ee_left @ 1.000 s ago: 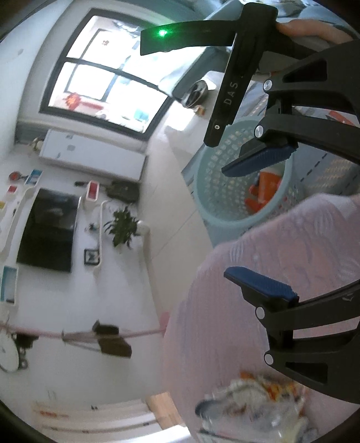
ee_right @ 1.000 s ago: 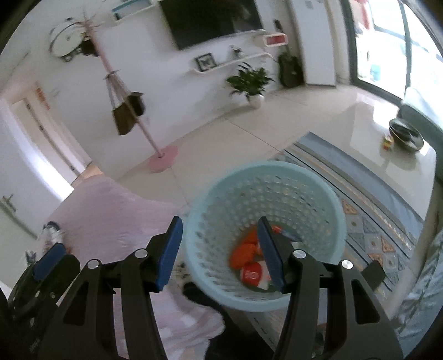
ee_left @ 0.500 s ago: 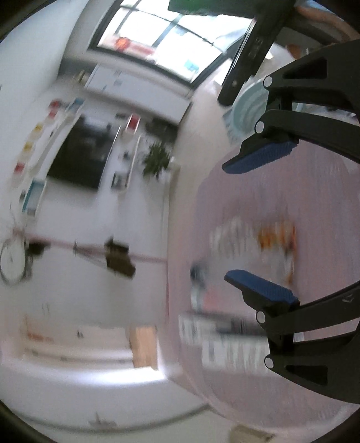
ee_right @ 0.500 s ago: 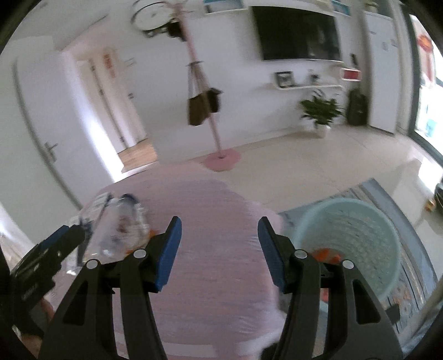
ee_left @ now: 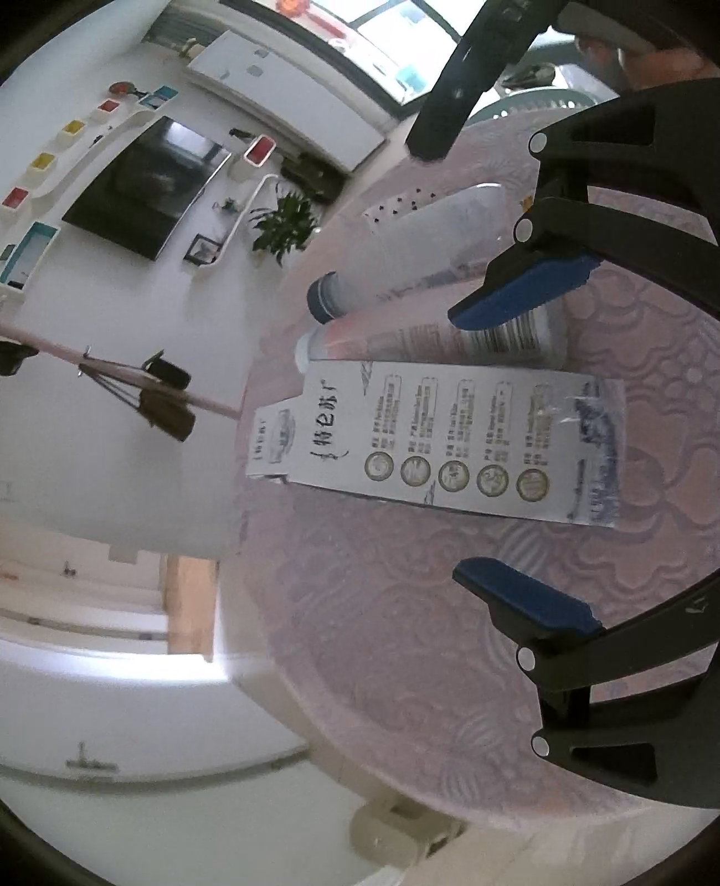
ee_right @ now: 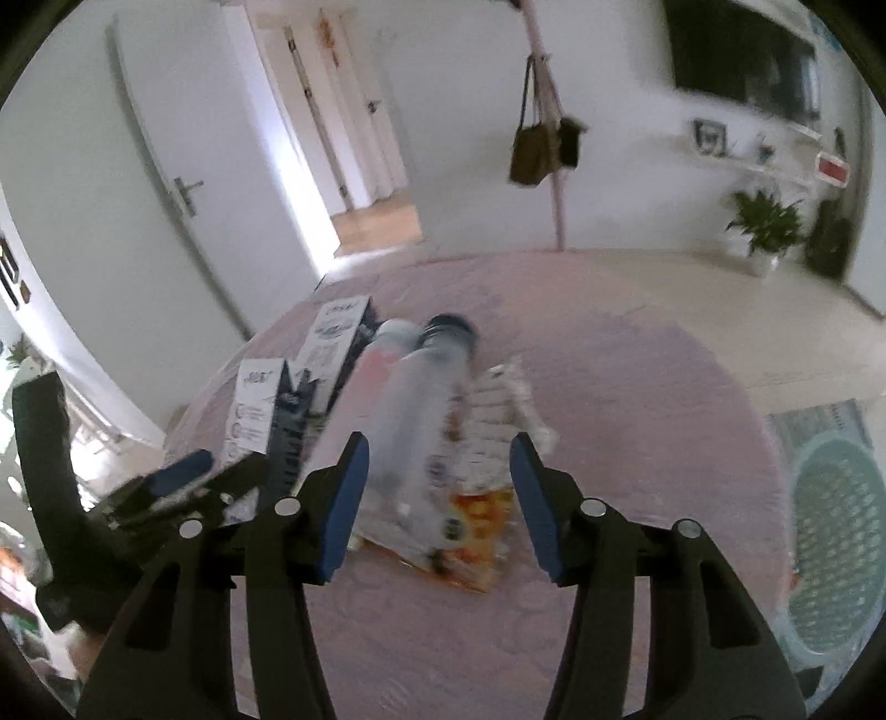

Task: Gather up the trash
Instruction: 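Grasp the white milk carton with the left tool while the right tool grasps the clear bottle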

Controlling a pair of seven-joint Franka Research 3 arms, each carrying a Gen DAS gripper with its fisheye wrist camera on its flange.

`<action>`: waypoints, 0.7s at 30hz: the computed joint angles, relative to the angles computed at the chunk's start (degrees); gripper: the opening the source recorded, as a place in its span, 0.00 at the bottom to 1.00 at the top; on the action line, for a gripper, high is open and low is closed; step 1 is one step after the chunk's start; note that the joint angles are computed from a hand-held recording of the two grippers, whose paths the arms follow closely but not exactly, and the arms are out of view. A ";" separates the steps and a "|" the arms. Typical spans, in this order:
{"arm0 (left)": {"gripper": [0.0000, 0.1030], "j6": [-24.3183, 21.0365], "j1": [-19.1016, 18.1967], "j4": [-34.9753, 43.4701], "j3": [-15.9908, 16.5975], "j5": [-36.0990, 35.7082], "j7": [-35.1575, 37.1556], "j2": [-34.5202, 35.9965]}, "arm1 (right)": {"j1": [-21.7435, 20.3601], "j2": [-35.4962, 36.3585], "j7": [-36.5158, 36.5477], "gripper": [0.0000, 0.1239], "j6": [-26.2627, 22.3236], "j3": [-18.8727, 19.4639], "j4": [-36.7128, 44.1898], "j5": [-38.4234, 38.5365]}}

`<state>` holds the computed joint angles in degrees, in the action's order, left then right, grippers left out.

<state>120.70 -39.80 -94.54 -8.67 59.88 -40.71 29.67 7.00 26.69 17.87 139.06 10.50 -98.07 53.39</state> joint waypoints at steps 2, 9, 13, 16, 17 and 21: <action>0.80 1.50 0.68 -0.61 0.11 0.18 0.35 -0.09 | 1.39 1.52 3.45 0.40 -0.97 -0.43 2.03 -2.40; 0.70 4.90 2.09 -1.07 0.37 -0.53 2.28 0.51 | 4.16 4.40 10.67 0.40 0.97 -0.69 4.91 -8.61; 0.66 7.90 2.61 -2.86 0.79 -0.41 0.87 0.27 | 5.55 6.92 15.14 0.40 1.52 -0.88 7.68 -12.95; 0.57 10.41 2.93 -4.47 1.05 0.32 -0.67 -0.23 | 6.17 8.50 17.56 0.40 2.55 -0.71 9.02 -15.54; 0.55 10.68 2.79 -5.09 1.12 0.68 -1.37 -0.57 | 5.93 8.95 17.75 0.40 2.45 -0.35 9.49 -15.80; 0.54 11.65 2.11 -7.54 1.13 2.99 -5.42 -1.94 | 4.76 8.86 15.31 0.40 3.18 1.12 8.68 -15.96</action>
